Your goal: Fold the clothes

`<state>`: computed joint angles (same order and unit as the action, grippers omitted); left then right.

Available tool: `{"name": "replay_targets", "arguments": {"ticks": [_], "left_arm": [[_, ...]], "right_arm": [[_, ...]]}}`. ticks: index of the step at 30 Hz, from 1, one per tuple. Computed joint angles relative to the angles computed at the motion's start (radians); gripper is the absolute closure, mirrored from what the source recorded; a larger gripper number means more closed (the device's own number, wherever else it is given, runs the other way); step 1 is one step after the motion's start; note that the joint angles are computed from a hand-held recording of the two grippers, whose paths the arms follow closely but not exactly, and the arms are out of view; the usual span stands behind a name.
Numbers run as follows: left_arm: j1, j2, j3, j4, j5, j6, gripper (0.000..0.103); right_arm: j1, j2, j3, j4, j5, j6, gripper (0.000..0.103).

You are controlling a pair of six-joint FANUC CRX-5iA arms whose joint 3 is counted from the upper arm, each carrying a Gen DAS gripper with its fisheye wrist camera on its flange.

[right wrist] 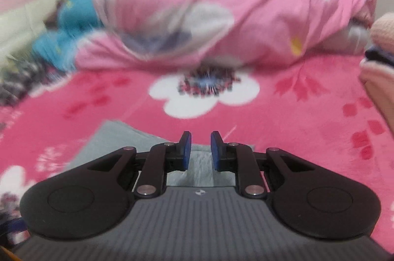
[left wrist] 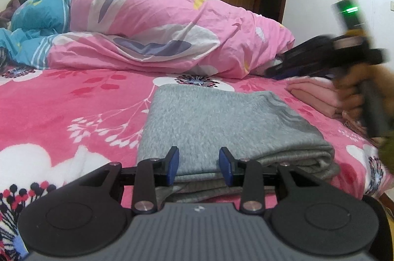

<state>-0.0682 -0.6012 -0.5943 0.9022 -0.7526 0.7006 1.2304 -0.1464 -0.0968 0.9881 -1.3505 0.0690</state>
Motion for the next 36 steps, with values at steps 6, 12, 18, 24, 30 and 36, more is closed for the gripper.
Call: {"name": "replay_targets", "arguments": {"ticks": [6,12,18,24,30,36], "left_arm": [[-0.003,0.014,0.037,-0.061,-0.016,0.052,0.066],[-0.005,0.021,0.072,-0.12,-0.034,0.108,0.065],[-0.005,0.027,0.088,-0.142,-0.048,0.128,0.065],[-0.002,0.028,0.097,-0.153,-0.062,0.134,0.064],[0.007,0.036,0.114,-0.163,-0.089,0.14,0.063],[0.006,0.037,0.117,-0.162,-0.1,0.143,0.056]], "right_arm": [[0.03,-0.034,-0.069,-0.097,0.017,0.014,0.088],[0.059,-0.046,-0.143,-0.006,0.015,-0.061,0.088],[0.221,-0.124,-0.221,0.179,-0.011,-0.157,0.086],[0.23,-0.113,-0.316,0.12,0.073,-0.124,0.084],[0.271,-0.082,-0.234,0.143,0.011,-0.119,0.084],[0.313,-0.05,-0.242,0.112,-0.02,-0.104,0.082]]}}
